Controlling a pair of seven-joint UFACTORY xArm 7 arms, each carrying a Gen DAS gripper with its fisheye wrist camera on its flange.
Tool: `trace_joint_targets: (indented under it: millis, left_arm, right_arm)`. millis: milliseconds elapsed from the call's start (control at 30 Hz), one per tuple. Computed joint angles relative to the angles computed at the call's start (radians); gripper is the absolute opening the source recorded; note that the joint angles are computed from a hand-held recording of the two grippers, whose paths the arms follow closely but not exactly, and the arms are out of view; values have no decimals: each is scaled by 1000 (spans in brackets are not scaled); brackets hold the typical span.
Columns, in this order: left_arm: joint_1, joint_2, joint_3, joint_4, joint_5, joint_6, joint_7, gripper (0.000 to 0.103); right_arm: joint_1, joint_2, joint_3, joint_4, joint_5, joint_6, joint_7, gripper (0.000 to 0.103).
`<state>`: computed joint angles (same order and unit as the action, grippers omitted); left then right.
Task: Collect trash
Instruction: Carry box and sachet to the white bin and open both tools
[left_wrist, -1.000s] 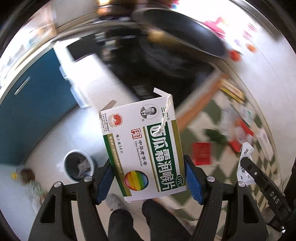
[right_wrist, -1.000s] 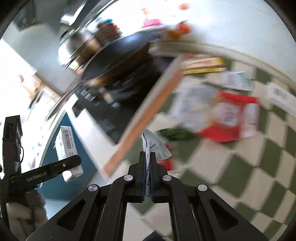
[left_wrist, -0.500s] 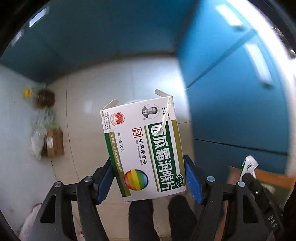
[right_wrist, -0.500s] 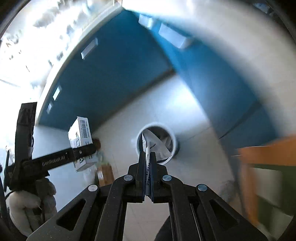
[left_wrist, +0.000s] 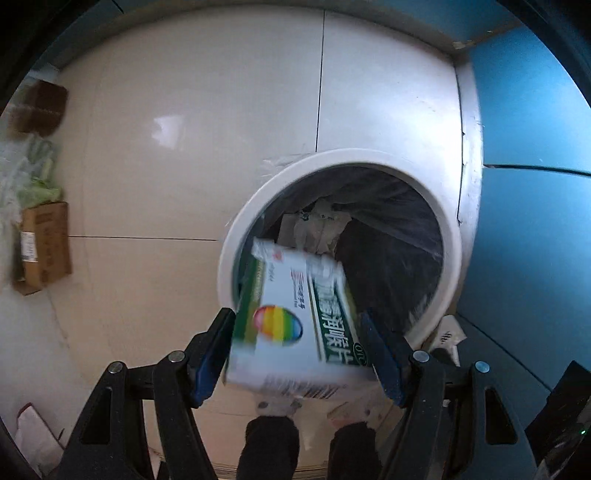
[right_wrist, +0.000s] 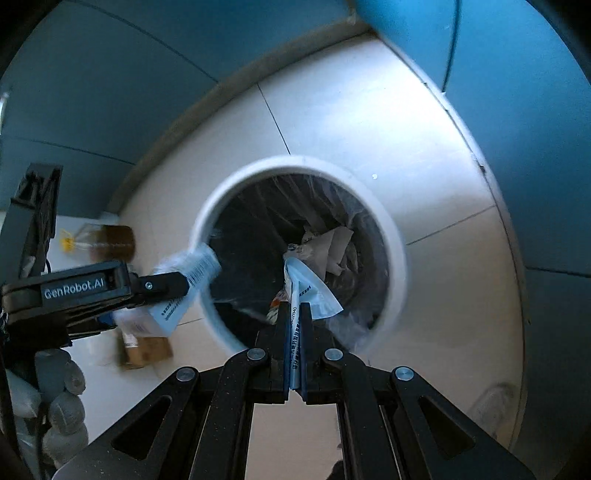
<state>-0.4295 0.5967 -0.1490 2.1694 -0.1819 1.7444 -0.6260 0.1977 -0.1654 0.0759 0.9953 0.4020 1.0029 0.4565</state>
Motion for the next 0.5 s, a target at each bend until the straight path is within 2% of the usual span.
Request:
trace_joint_targets:
  millis: [100,200,267,300,367,400,467,500]
  left_arm:
    - [14,-3,-3,-50,-20,-49,12,65]
    - [8,38,-8,7,-24,-40,11,65]
    - [7,48,-5,24,-17,-28,19,66]
    - [3,45,0,30,-5,-21,17,66]
    - [-2,37,12,34,22,-7,11,68]
    - [-6,28,18,35,42,5,13,71]
    - [-23,10,31,44,99,42,28,92]
    - [-33,-2,36,46,130,60,40,95]
  right_arm:
    - [3,50,3,-5,3,-41,-22,3]
    - [0,76,0,-19,18,-66,-54,4]
    - [-6,108,-4,-3,41,-50,-80,7]
    - [-8,123,-3,7,46,-35,-85,14]
    - [-15,139,-1,18,39,-28,-94,47]
    - [-15,138,1,20,38,-28,-95,53]
    - [-16,128,6,28,27,-15,-86,60]
    - [-14,124,9,38,5,0,-71,65]
